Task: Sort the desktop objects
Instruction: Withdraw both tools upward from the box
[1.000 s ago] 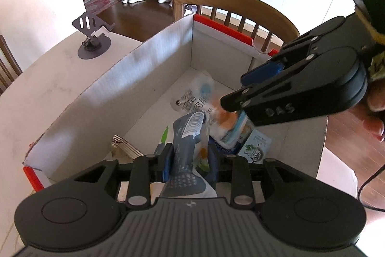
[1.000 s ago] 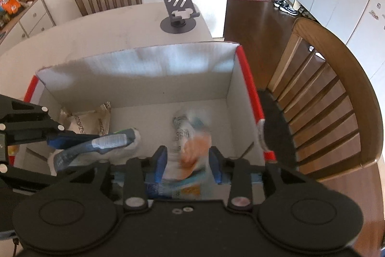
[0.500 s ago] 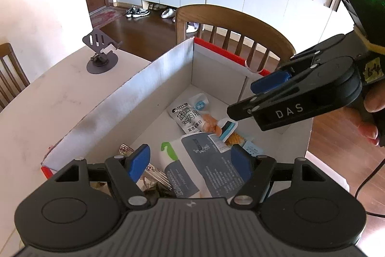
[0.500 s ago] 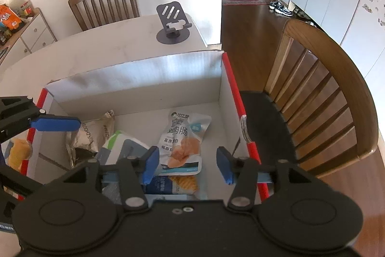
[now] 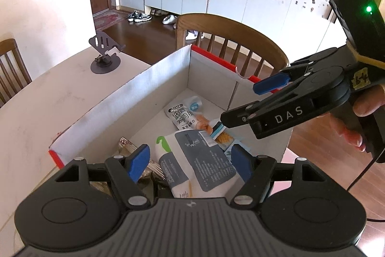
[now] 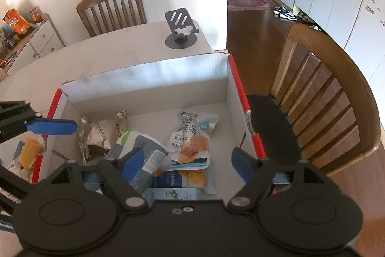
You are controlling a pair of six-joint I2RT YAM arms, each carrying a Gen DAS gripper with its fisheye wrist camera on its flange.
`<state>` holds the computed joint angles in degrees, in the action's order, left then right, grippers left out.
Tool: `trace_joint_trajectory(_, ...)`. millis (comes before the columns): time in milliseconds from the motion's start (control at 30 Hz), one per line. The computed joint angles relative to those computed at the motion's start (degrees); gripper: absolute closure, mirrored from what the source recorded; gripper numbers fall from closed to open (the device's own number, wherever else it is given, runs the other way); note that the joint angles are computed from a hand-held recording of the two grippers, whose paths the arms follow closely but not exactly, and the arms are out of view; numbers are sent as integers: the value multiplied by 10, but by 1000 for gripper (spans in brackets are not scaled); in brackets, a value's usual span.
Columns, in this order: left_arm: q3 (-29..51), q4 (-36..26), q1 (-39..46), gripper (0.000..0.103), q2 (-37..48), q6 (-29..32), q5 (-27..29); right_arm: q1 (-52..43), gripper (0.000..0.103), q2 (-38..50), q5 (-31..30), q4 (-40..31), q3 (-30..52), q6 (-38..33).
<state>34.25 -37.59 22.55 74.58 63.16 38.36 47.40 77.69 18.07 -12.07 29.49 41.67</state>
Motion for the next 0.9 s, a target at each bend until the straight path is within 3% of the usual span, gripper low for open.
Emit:
trace_joint_trajectory(33,2,-9,8,19,1,6,4,2,19,-5,1,0,-2,3)
trace_joint_trajectory(133,8,-36,30,17,1,32,19,12,14,-24,8,-2,-11,12)
trace_joint_trajectory(267,2,-65,70,0,-15,77,51,34,6,-36,36,-20,-9,35)
trace_joint_trajectory(567,39,-185,183,0,0,190,93,107,1,-45,92,-57,6,107)
trace_joint_trajectory(900,124,-310,321,0,97,357,89,196,1,-3,149,-118,70,217)
